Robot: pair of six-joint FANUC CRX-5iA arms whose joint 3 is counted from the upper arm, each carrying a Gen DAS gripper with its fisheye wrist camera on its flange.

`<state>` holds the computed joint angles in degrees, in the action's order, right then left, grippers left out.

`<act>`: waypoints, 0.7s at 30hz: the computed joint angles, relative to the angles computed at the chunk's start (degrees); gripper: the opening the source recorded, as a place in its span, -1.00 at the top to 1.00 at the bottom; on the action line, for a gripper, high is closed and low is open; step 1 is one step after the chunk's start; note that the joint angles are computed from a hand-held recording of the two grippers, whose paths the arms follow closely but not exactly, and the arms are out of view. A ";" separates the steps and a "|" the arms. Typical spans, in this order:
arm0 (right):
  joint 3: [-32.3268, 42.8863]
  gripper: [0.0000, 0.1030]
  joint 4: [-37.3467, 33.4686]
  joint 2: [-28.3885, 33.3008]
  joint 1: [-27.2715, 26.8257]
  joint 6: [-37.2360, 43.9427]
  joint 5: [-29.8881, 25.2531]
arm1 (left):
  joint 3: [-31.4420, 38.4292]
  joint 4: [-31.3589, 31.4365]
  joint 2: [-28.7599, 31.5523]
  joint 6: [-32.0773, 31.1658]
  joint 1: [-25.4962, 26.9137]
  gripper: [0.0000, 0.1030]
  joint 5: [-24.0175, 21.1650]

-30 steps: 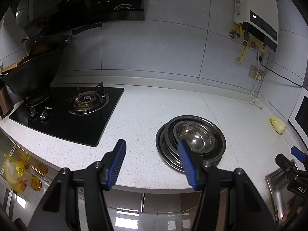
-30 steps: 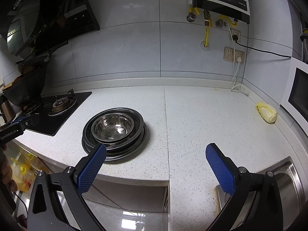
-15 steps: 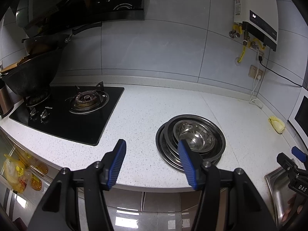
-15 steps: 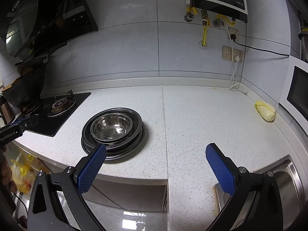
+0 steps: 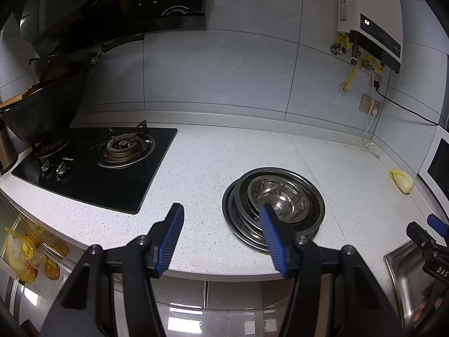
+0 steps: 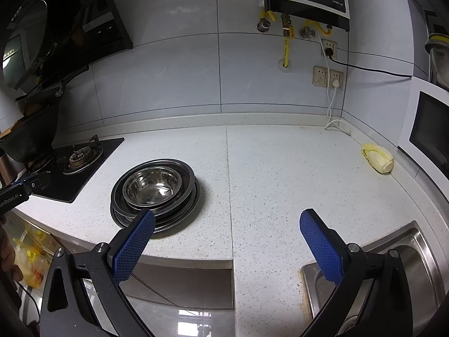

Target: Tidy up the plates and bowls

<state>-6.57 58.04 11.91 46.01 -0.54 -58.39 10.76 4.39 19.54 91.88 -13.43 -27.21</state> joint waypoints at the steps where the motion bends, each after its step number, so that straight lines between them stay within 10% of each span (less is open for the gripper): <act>1: -0.02 -0.97 0.06 -0.01 -0.04 0.03 0.12 | -0.05 0.08 -0.04 -0.10 0.00 -0.05 0.04; 21: -0.64 -0.97 0.18 -0.66 0.28 -0.27 -0.63 | 0.83 2.68 1.06 -3.84 -1.23 -0.05 0.00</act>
